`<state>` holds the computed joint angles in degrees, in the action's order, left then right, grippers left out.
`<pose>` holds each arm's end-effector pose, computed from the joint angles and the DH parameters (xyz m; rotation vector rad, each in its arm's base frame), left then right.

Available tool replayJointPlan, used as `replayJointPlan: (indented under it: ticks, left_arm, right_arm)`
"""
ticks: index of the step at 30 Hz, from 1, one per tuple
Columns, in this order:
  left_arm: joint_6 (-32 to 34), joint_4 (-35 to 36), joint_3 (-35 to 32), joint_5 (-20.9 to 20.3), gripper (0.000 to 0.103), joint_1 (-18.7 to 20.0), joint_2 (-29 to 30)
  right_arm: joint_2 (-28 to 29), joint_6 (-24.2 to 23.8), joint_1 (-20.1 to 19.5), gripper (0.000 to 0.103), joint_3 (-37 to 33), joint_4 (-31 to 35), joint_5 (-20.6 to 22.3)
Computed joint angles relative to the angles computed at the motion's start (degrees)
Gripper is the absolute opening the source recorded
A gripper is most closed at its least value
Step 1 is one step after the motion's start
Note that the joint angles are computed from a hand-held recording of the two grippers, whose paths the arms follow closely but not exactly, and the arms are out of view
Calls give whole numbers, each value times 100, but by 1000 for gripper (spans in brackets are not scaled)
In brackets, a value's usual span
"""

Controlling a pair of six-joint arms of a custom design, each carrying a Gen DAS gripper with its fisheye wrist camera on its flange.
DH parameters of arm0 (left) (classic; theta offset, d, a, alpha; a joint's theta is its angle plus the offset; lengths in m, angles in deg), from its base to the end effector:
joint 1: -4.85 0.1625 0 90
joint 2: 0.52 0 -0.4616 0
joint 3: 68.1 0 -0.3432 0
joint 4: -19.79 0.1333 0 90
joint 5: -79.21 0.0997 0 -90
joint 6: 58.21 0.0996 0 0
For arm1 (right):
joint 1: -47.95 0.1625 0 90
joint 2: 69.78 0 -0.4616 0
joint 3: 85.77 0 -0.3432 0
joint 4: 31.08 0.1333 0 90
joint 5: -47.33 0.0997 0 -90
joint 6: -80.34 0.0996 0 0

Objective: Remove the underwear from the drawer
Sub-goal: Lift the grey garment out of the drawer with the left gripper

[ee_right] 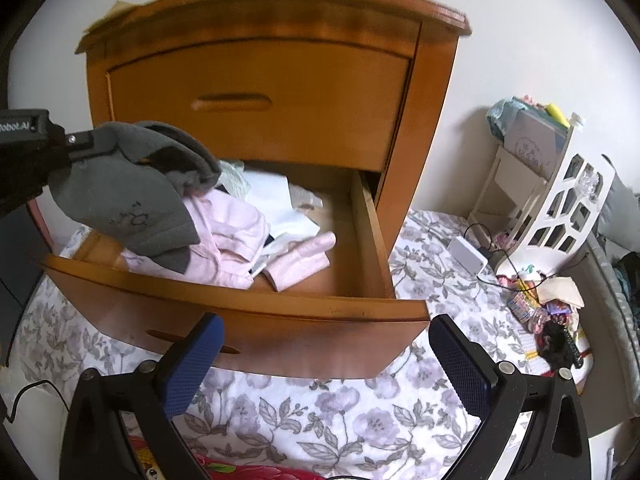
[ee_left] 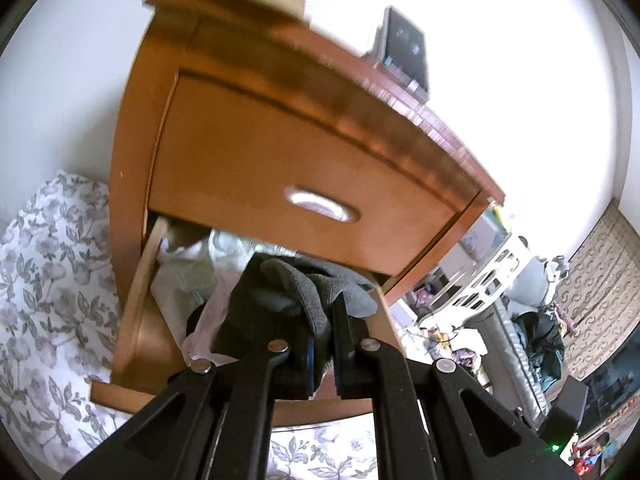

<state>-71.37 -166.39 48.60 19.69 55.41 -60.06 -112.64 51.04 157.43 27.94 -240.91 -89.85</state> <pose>-0.2085 -0.5428 0.2681 0.3628 2.7096 -1.1928 0.2460 -0.5149 0.1831 0.4901 -2.0993 0.8806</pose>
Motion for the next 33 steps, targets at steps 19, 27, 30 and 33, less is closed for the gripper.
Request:
replayJointPlan:
  ticks: [19,27,30,33]
  left_arm:
    - [-82,-192,1094,764,7,-1289,-1363]
    - [-52,-73,1381,1128,7,-1748,-1741]
    - [109,-181,1458,1285,7,-1981,-1855]
    - [208,-253,1528,1408,7,-2168,-1938]
  right_arm:
    - [-216,-15,456,103,365,-519,-54]
    - [-274,21,519,103,459,-605,-46]
    - [-295,42,533,103,483,-645,-38]
    - [-315,55,548,103,507,-671,-32]
